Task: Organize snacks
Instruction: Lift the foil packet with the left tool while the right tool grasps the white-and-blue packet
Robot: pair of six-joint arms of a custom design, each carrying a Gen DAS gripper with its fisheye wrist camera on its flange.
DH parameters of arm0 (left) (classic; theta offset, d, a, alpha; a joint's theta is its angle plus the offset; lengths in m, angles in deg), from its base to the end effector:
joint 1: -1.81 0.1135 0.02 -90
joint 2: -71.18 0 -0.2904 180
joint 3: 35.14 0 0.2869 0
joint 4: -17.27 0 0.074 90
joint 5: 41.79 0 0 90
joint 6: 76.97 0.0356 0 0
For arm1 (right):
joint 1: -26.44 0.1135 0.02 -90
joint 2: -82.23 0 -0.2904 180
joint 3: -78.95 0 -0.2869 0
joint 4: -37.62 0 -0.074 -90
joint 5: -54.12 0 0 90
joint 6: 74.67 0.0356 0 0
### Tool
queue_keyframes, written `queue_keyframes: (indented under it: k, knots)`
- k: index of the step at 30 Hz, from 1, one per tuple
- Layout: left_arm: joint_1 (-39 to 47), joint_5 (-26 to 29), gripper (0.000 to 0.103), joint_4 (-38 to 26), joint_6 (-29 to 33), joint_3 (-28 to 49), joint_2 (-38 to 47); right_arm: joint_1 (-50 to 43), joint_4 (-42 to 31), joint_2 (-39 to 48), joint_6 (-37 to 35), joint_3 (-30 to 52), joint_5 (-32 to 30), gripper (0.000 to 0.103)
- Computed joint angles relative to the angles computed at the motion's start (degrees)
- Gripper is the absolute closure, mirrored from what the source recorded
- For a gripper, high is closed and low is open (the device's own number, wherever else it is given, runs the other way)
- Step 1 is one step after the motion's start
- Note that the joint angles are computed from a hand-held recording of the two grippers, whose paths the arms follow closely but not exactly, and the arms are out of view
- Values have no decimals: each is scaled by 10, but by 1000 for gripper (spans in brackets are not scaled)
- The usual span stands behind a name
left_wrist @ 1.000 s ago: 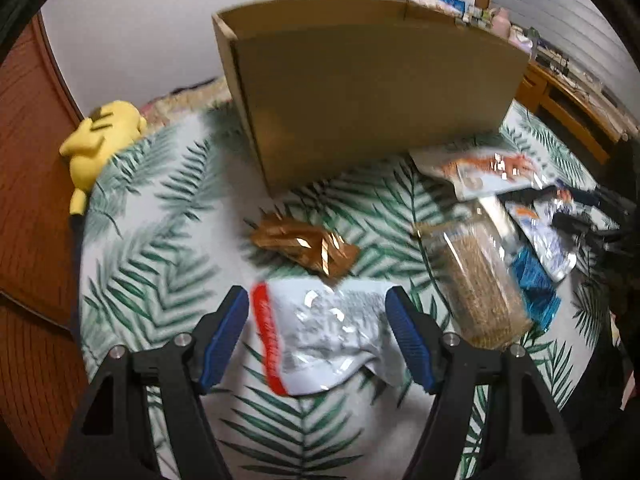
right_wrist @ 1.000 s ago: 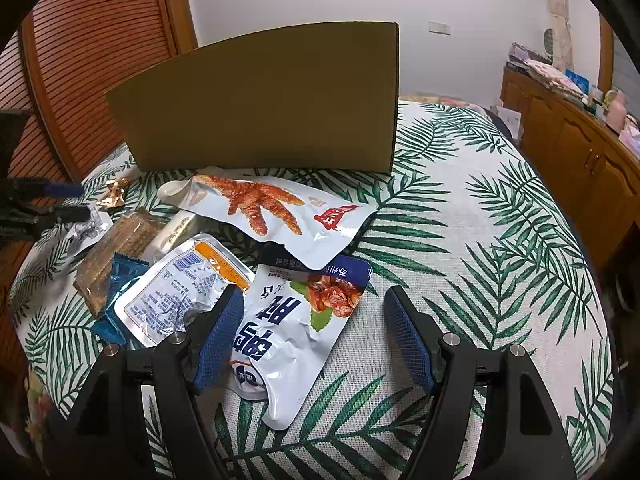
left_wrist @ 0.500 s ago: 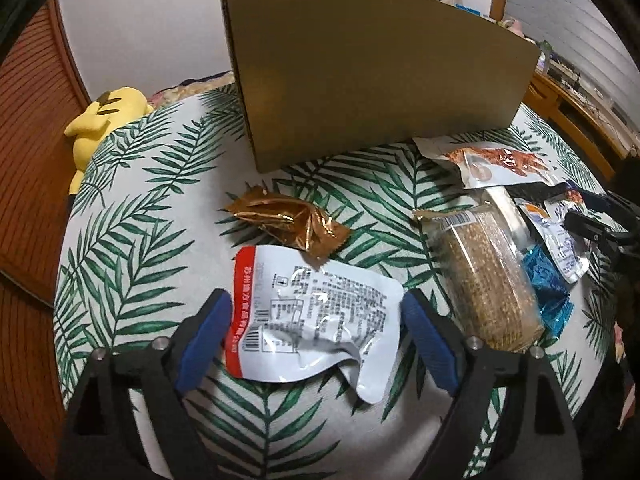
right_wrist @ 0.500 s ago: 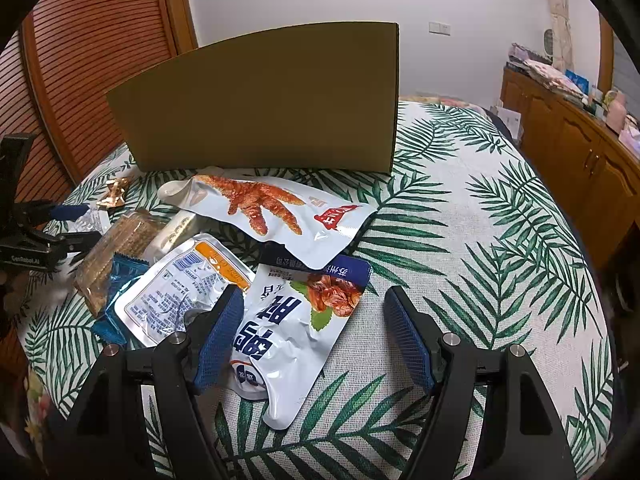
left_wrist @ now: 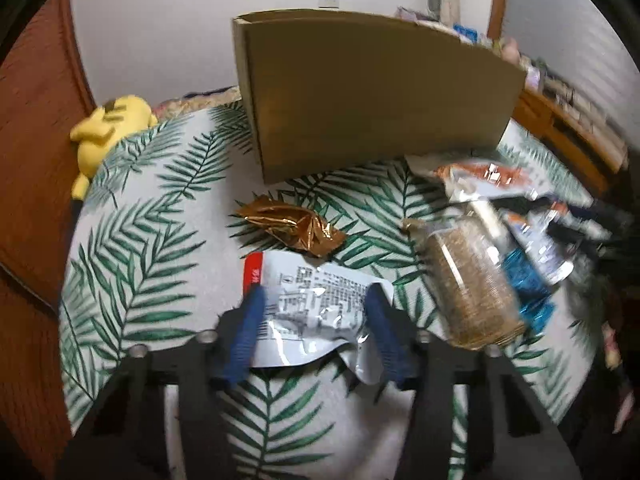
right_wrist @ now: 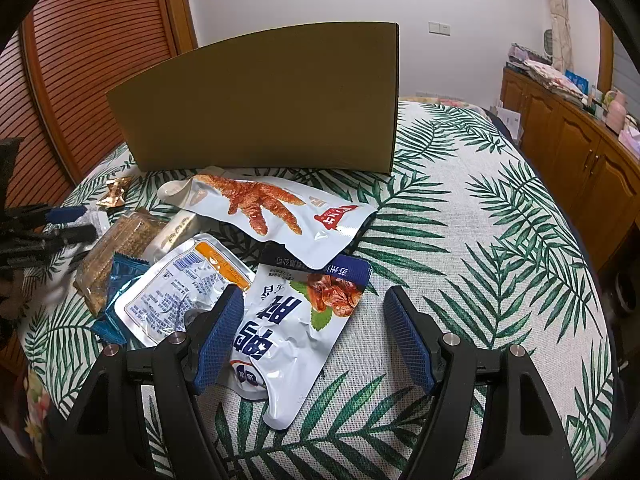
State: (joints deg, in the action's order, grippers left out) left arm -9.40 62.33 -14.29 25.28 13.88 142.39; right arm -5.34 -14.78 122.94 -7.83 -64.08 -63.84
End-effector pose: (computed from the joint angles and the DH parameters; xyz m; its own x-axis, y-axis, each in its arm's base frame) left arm 0.2497 -0.0583 0.1925 -0.7030 0.3491 -0.6196 0.4904 0.8690 -0.0668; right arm 0.1320 -0.0621 0.1966 -0.7446 0.0527 -0.6654 -0.0541 0.9888 0.1388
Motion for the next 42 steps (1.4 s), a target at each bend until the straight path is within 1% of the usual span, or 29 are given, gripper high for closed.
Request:
queue_keyframes:
  k: [1,4,6,8,12,13,14,16,18,19,21,23,27,30,31,32,35,38,39,42]
  knots:
    - [1,2,57,1,1,-2,-3,0,0,0,0,0,0,28]
    - [-15,-23,57,9,9,-16,-18,1,0,-1,1,0,0,28]
    - [-18,-30,56,7,4,-15,-18,1,0,-1,1,0,0,28]
    - [-19,-37,43,-2,5,-7,-7,0,0,-1,1,-1,0,28]
    - [2,-37,39,-15,3,-2,-8,0,0,-1,0,-1,0,28]
    - [12,-33,37,-22,2,1,-6,0,0,-1,0,-1,0,28]
    - [23,-25,32,-34,1,7,0,1,1,0,1,0,1,28]
    - [44,-3,28,-54,6,14,9,0,0,-1,0,-1,0,28]
    - [50,7,27,-47,15,3,2,0,0,-1,0,-1,0,28]
    - [46,2,25,-42,19,-2,-2,0,0,-1,1,-1,0,28]
    - [24,-26,21,-29,18,-13,-7,0,0,-1,1,-1,0,28]
    - [3,-46,14,-16,15,-20,-8,0,0,0,0,-1,0,28]
    - [-3,-44,16,-1,8,-25,-8,1,1,0,1,-1,0,28]
    - [0,-33,26,1,16,-31,-18,1,1,-1,1,-1,0,28]
    - [2,-27,35,0,16,-31,-21,1,1,-1,1,-1,0,28]
    - [4,-21,41,-3,17,-29,-22,1,1,-1,1,-1,0,28]
    - [3,-14,50,-9,15,-27,-24,1,0,-1,1,-1,0,28]
    - [7,1,55,-10,5,-28,-29,2,1,-1,2,-1,1,28]
    - [9,10,55,-6,1,-33,-35,2,1,-2,2,-1,1,28]
    - [8,9,55,1,-5,-41,-47,2,0,-2,2,-1,1,28]
